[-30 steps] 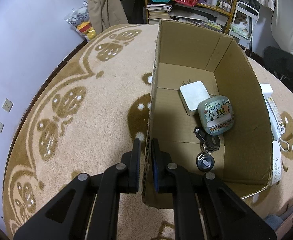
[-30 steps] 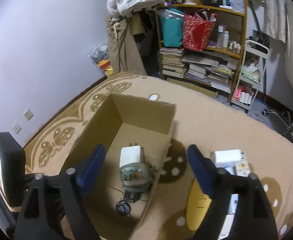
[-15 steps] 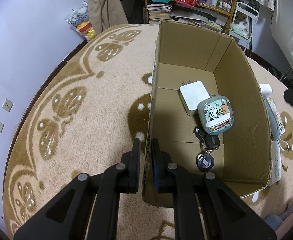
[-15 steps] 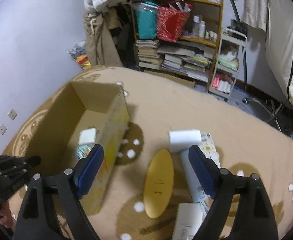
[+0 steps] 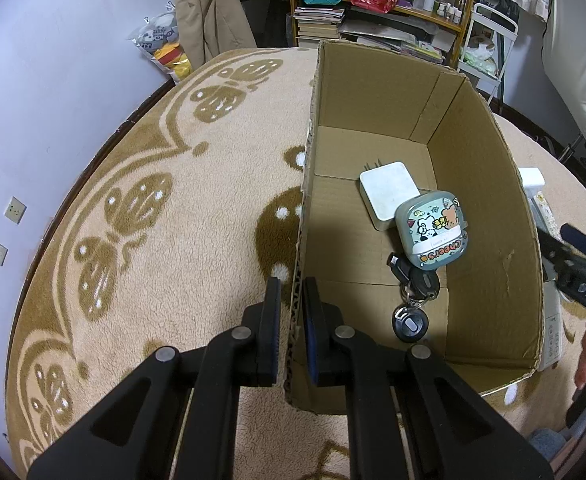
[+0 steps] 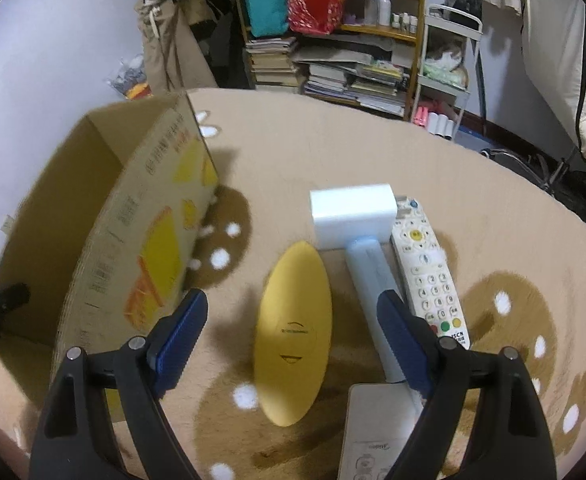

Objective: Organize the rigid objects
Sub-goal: 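Move the right tool to the yellow oval object, then grasp the yellow oval object with the right tool and lift it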

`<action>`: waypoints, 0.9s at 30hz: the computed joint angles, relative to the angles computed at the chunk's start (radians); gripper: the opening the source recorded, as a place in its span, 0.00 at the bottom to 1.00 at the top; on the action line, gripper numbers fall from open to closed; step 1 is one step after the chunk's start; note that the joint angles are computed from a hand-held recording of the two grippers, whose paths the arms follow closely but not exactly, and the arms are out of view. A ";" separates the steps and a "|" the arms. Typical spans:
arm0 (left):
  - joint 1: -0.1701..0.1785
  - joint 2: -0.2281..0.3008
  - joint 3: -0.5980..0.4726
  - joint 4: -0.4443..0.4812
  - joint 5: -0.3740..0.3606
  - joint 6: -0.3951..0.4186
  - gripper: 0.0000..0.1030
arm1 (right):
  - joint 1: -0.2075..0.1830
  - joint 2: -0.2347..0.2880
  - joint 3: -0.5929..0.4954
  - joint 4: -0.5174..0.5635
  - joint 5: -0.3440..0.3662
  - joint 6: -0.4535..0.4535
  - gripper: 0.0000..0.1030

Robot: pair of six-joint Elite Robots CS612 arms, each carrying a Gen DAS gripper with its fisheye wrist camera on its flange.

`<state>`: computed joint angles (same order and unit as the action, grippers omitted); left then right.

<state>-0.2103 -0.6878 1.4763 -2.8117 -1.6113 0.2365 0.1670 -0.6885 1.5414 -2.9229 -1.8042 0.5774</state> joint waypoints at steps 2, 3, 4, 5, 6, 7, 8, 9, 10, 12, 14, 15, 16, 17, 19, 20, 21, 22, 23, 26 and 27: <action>0.000 0.000 0.000 0.000 0.000 0.000 0.11 | -0.003 0.006 -0.002 0.005 0.015 0.012 0.89; 0.000 0.000 0.000 0.001 0.000 0.000 0.11 | -0.004 0.009 -0.004 0.006 0.021 0.014 0.89; 0.000 0.000 0.000 0.000 0.000 0.000 0.11 | -0.005 0.012 -0.006 0.012 0.027 0.018 0.88; 0.000 0.000 0.000 0.000 0.000 0.000 0.11 | -0.007 0.015 -0.008 0.018 0.035 0.024 0.88; 0.000 0.000 0.000 0.001 0.000 0.000 0.11 | -0.007 0.018 -0.012 0.022 0.040 0.028 0.86; 0.000 0.000 0.000 0.001 0.000 0.000 0.11 | -0.008 0.020 -0.014 0.024 0.046 0.032 0.85; 0.000 0.000 0.000 0.001 0.000 0.000 0.11 | -0.010 0.023 -0.016 0.027 0.052 0.037 0.85; 0.000 0.000 0.000 0.001 0.000 0.000 0.11 | -0.010 0.026 -0.019 0.032 0.054 0.042 0.85; 0.000 0.000 0.000 0.001 0.000 0.000 0.11 | -0.011 0.029 -0.022 0.039 0.060 0.048 0.84; 0.000 0.000 0.000 0.001 -0.001 -0.001 0.11 | -0.015 0.034 -0.026 0.052 0.077 0.055 0.79; 0.000 0.000 0.000 0.001 0.000 -0.001 0.11 | -0.017 0.039 -0.032 0.067 0.087 0.062 0.76; 0.000 0.000 0.000 0.001 0.000 -0.001 0.11 | -0.019 0.041 -0.032 0.071 0.097 0.066 0.75; 0.000 0.000 0.000 0.001 0.000 -0.001 0.11 | -0.020 0.043 -0.033 0.075 0.103 0.068 0.73; 0.000 0.000 0.000 0.002 0.001 0.000 0.11 | -0.021 0.045 -0.034 0.083 0.106 0.071 0.72; 0.000 0.000 0.000 0.002 0.000 0.001 0.11 | -0.017 0.049 -0.038 0.087 0.093 0.071 0.72; 0.000 0.000 0.000 0.001 -0.001 0.001 0.11 | -0.016 0.050 -0.038 0.087 0.088 0.072 0.72; 0.000 -0.001 0.000 0.002 0.000 0.000 0.11 | -0.014 0.052 -0.040 0.090 0.081 0.068 0.72; 0.000 -0.001 0.000 0.002 0.000 0.000 0.11 | -0.013 0.053 -0.042 0.092 0.075 0.066 0.72; 0.000 -0.001 0.000 0.001 0.000 0.000 0.11 | -0.011 0.053 -0.043 0.093 0.070 0.065 0.71; 0.000 -0.001 0.000 0.001 0.000 0.000 0.11 | -0.006 0.055 -0.043 0.091 0.045 0.068 0.59; 0.000 -0.001 0.001 0.001 0.001 0.001 0.11 | -0.003 0.055 -0.041 0.080 0.028 0.074 0.58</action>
